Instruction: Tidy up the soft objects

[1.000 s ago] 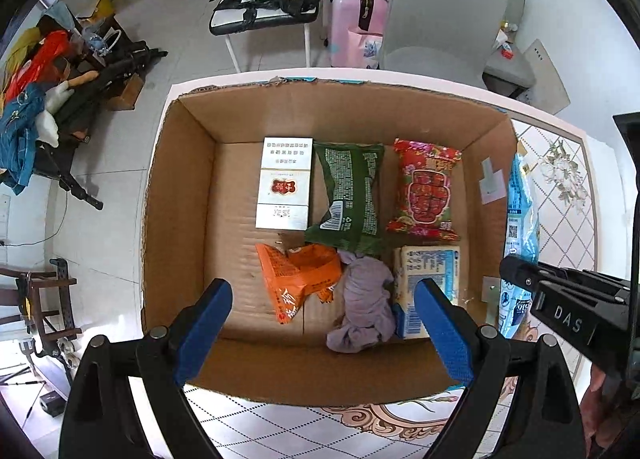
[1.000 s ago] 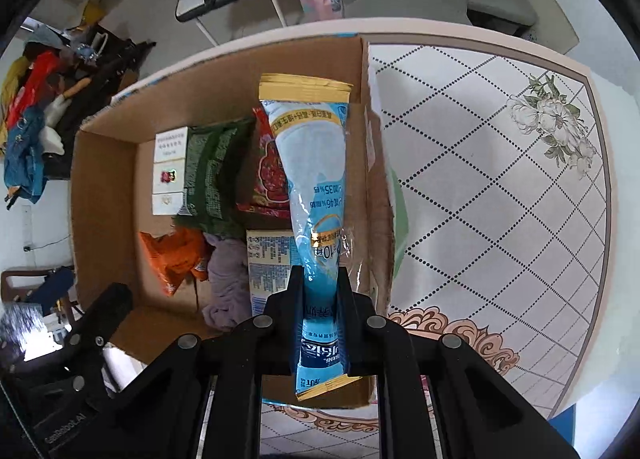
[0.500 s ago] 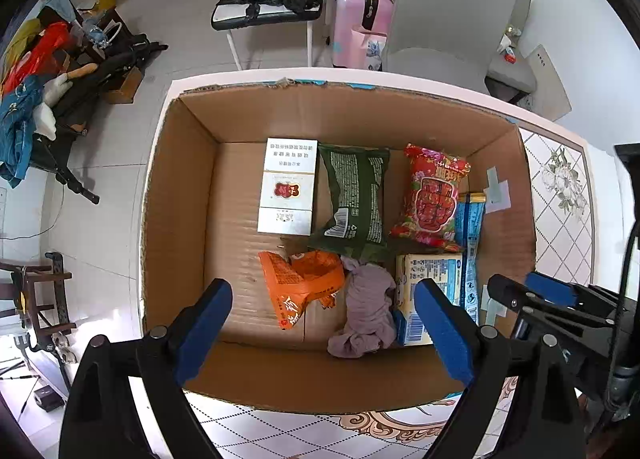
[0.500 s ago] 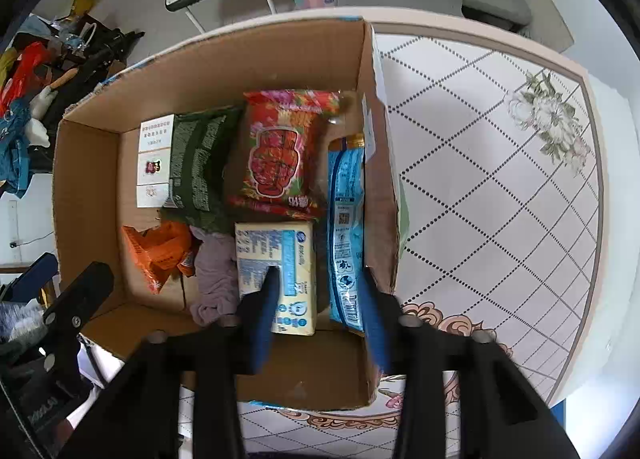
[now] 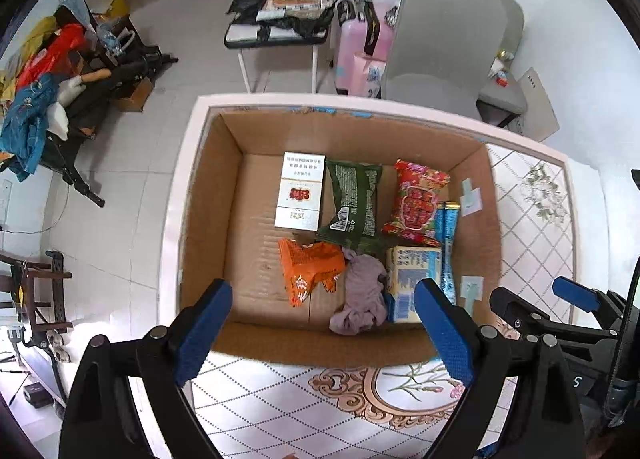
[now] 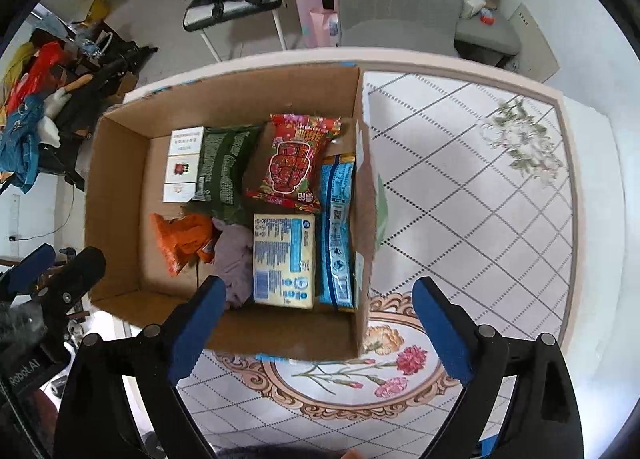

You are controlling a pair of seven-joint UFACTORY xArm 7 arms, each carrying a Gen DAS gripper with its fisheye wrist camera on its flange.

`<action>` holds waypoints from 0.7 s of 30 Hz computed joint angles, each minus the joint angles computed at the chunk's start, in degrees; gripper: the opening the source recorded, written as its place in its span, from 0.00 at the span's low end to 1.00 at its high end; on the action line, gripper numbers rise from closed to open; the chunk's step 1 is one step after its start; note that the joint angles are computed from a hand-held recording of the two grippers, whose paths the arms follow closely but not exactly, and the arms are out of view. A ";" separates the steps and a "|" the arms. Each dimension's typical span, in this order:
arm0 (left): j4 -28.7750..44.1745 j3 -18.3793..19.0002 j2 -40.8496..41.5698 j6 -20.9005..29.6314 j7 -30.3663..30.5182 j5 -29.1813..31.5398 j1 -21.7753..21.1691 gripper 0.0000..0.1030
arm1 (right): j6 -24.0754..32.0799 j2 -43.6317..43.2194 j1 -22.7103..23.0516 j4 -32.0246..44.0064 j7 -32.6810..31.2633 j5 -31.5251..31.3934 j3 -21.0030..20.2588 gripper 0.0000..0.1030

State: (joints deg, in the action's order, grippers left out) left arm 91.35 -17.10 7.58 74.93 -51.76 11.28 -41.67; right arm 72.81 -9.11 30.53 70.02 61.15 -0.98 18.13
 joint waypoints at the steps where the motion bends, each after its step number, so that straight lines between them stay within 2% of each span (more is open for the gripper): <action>1: 0.59 -0.26 -0.67 0.79 -0.31 0.78 -0.45 0.91 | 0.87 -0.70 0.20 0.55 0.69 -0.86 0.44 0.93; 12: 9.14 -4.08 -5.60 10.60 -4.27 8.95 -4.85 0.91 | 12.65 -8.08 1.35 10.94 7.70 -8.76 7.28 0.93; 21: 12.41 -7.02 -7.87 15.54 -7.97 10.75 -6.58 0.91 | 24.50 -7.50 1.35 23.25 11.74 -15.12 14.97 0.93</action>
